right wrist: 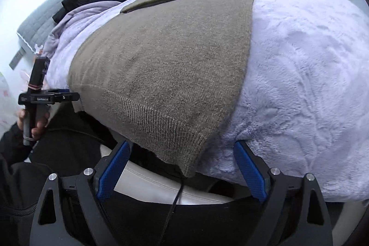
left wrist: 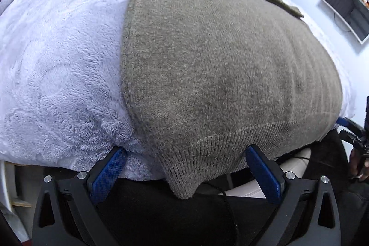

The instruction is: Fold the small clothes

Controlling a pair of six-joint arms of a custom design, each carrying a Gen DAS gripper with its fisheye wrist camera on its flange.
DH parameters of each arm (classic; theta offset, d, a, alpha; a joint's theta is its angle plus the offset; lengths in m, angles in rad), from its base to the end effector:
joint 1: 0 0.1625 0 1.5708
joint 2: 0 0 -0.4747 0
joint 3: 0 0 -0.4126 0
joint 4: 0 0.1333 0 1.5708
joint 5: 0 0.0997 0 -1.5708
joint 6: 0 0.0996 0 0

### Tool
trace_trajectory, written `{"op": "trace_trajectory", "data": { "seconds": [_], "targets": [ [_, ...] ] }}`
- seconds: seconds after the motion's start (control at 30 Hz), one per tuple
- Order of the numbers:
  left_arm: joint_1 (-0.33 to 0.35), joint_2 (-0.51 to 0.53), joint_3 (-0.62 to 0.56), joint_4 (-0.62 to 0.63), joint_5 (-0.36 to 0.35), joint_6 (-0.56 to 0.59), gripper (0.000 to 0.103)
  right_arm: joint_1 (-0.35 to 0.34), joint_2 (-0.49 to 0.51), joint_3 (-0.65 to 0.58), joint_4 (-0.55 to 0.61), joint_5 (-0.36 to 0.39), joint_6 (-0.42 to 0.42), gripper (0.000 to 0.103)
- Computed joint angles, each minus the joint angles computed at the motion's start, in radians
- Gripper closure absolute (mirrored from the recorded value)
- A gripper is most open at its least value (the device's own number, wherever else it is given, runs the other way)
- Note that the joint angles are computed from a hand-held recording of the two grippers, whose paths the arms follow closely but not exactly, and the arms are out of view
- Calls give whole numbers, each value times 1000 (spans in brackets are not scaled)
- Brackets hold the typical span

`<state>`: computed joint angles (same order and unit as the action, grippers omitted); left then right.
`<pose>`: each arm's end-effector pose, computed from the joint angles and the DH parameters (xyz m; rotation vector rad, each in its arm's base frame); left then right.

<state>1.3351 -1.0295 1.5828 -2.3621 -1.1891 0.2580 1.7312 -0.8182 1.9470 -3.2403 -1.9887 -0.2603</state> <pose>-0.0011 -0.7344 0.2862 0.6082 2.6729 -0.3217 0.1928 -0.6103 0.1093 0.3961 -2.5918 0.6968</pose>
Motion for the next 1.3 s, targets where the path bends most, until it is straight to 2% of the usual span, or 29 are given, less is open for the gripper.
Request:
{"op": "trace_trajectory", "data": {
  "seconds": [0.1,0.2,0.33,0.4,0.47,0.5,0.53,0.57,0.6,0.7,0.8,0.83,0.87,0.97,1.17,1.3],
  "targets": [
    [7,-1,-8,14,-23,-6,0,-25,-8,-7,15,73,30,10],
    [1,-1,-3,47,-16,12,0,-42,-9,-13,46,119,43,11],
    [-31,6,20,48,49,23,1,-53,-4,-19,68,156,56,12],
    [-49,15,26,33,112,-13,13,-58,5,-33,84,173,78,13],
    [-68,22,40,20,192,-36,37,-68,8,-39,98,192,101,22],
    [-72,21,47,16,207,-38,45,-72,8,-39,102,197,105,35],
    [-75,17,55,18,210,-37,64,-75,7,-38,105,201,107,48],
    [-77,14,60,23,206,-37,83,-77,6,-36,107,205,108,54],
    [-78,14,62,29,202,-36,88,-80,7,-37,111,207,112,57],
    [-83,20,62,33,215,-31,89,-74,16,-47,124,180,123,57],
    [-81,18,58,39,197,-32,93,-67,23,-56,126,173,120,59],
    [-77,14,57,38,185,-27,94,-64,25,-56,124,174,112,85],
    [-73,4,59,35,168,-22,94,-61,23,-54,130,186,97,95],
    [-59,-43,80,18,114,-11,94,-44,15,-38,116,193,66,95],
    [-46,-104,120,-45,23,16,94,-29,-16,-1,78,256,23,95],
    [-32,-121,126,-69,-12,49,94,-29,-37,18,26,316,-2,95]
  ]
}}
